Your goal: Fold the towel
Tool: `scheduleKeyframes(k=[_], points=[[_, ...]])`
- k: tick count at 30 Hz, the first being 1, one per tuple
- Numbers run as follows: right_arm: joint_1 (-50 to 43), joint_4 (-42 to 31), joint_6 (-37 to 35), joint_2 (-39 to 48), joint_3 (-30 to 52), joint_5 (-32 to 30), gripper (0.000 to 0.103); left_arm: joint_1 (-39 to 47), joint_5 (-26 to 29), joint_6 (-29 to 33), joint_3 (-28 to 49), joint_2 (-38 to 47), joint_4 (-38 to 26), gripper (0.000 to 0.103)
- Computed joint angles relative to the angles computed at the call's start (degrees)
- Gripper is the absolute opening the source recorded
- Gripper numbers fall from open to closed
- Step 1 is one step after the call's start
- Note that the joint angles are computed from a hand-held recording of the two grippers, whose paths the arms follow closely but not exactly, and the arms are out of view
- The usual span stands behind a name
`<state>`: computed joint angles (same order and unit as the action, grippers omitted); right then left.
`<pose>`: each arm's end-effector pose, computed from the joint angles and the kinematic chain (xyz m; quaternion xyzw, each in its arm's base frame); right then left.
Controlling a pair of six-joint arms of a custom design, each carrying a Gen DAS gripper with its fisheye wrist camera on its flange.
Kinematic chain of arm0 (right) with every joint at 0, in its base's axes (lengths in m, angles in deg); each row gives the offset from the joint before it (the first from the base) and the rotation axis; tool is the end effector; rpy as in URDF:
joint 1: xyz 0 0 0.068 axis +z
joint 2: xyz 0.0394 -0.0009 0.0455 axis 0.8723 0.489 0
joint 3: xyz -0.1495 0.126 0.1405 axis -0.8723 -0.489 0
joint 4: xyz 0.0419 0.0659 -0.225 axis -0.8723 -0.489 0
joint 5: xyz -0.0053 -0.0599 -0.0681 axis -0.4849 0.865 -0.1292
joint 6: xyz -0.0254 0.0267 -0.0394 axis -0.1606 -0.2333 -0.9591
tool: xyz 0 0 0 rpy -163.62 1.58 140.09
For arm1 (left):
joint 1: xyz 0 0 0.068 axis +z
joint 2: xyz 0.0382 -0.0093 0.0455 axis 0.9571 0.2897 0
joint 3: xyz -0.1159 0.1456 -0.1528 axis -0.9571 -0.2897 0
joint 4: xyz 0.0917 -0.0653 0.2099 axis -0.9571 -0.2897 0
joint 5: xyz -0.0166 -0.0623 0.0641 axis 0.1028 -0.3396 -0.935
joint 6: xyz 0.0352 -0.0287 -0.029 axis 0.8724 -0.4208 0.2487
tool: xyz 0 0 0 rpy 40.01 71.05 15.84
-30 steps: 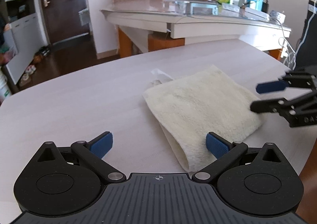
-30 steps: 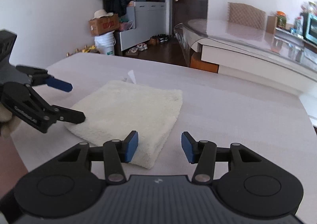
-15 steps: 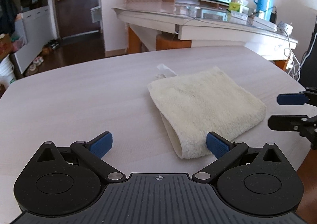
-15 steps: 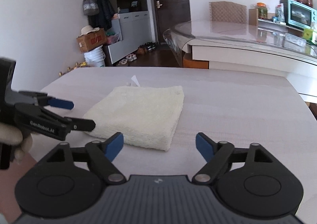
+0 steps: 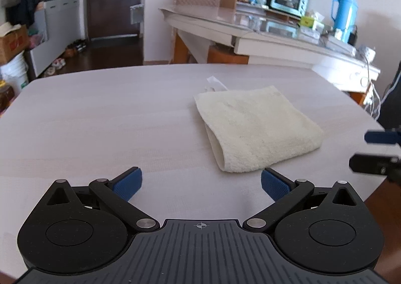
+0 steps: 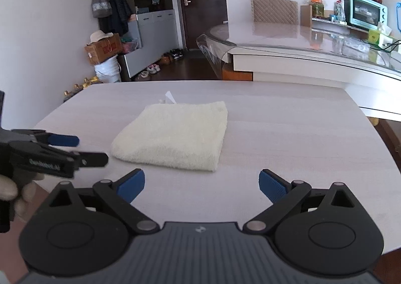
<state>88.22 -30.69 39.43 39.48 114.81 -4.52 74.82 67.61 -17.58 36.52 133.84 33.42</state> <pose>0.2357 0.1155 0.1785 -0.0361 0.8951 0.0949 0.4341 0.3047 -0.0045 0.1559 0.1417 0.8925 -0.1354 0.4063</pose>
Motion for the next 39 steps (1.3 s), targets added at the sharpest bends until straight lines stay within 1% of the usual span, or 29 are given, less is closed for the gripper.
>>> scheduleKeyframes(k=[6, 10, 12, 19, 22, 23, 26, 35, 39], points=[[1.9, -0.8, 1.8, -3.9, -2.8, 1.8, 0.099, -0.4, -2.1, -1.3, -2.4, -3.8, -0.6, 0.103], [3.1, -1.1, 2.3, -6.0, -4.3, 2.6, 0.099, -0.4, -2.7, -4.6, -4.3, -6.2, -0.2, 0.103], [3.5, -1.5, 2.5, -6.6, -4.6, 2.9, 0.099, -1.0, -4.0, -4.6, -4.8, -7.2, -0.9, 0.103], [5.2, -3.0, 2.6, -8.3, -4.6, 4.5, 0.099, -1.5, -3.9, -2.9, -6.9, -11.5, -2.2, 0.103], [6.0, -3.4, 2.8, -8.8, -4.7, 4.8, 0.099, -2.4, -5.8, -2.3, -7.8, -12.5, -1.5, 0.103], [6.1, -3.5, 3.1, -8.9, -4.6, 5.1, 0.099, -2.6, -6.3, -2.2, -8.1, -12.8, -1.0, 0.103], [6.4, -4.6, 3.1, -8.5, -3.9, 5.1, 0.099, -2.6, -6.0, -2.3, -6.9, -12.2, -2.9, 0.103], [6.0, -4.0, 3.6, -7.7, -3.1, 4.9, 0.099, -2.1, -4.2, -2.4, -6.7, -11.4, -1.8, 0.103], [5.9, -3.3, 4.1, -7.8, -3.8, 4.7, 0.099, -3.5, -7.7, -1.8, -7.1, -11.3, -0.2, 0.103]])
